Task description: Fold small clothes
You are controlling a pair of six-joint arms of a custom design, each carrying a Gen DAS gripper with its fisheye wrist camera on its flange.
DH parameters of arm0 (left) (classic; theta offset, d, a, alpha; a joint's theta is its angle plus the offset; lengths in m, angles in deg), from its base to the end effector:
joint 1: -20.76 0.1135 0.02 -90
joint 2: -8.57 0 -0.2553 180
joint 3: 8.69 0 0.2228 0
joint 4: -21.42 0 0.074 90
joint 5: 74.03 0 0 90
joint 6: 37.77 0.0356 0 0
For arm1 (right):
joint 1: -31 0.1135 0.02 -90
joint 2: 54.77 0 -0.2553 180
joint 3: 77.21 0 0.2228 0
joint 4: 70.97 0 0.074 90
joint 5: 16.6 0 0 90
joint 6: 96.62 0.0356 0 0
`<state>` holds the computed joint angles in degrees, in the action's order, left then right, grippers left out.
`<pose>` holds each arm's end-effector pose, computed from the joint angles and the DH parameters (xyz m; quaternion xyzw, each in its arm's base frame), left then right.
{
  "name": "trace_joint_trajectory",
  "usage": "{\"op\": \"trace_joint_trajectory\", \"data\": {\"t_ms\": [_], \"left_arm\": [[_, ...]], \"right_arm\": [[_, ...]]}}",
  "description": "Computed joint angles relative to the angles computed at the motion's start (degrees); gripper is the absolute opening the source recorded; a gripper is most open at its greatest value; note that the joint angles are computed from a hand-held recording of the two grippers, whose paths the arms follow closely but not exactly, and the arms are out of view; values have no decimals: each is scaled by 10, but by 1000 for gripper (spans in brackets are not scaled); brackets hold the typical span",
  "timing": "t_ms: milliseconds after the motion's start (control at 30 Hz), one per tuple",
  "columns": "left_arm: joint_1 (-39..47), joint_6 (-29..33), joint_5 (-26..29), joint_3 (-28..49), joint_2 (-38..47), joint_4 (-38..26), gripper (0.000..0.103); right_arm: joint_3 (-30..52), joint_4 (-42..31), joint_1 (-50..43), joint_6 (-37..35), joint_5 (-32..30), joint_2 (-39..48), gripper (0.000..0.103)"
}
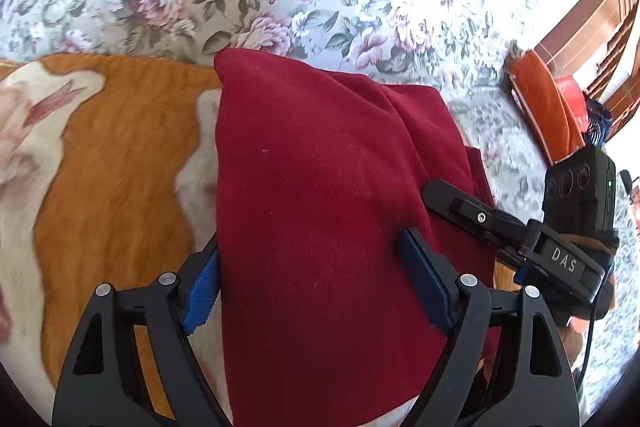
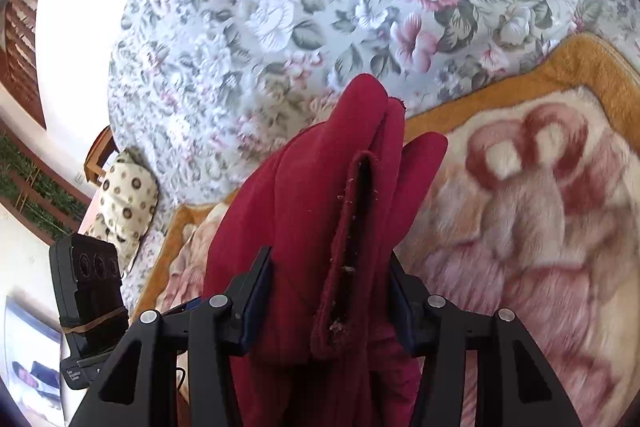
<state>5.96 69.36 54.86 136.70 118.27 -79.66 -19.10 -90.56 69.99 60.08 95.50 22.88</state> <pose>0.3127 -0.1057 0.3914 0.3216 0.8663 -0.3211 0.2075 0.2092 0.1521 0.2209 0.2922 0.8408 0.2314 0.3925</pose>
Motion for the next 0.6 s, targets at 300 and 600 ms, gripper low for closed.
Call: {"op": "trace_joint_trajectory", "data": {"t_ms": [300, 600], "left_arm": [[-2, 23, -58, -283, -138, 130, 84], [11, 20, -93, -301, -199, 164, 84]], "right_arm": [[-24, -5, 76, 111, 18, 53, 52], [84, -240, 136, 155, 103, 19, 54]]}}
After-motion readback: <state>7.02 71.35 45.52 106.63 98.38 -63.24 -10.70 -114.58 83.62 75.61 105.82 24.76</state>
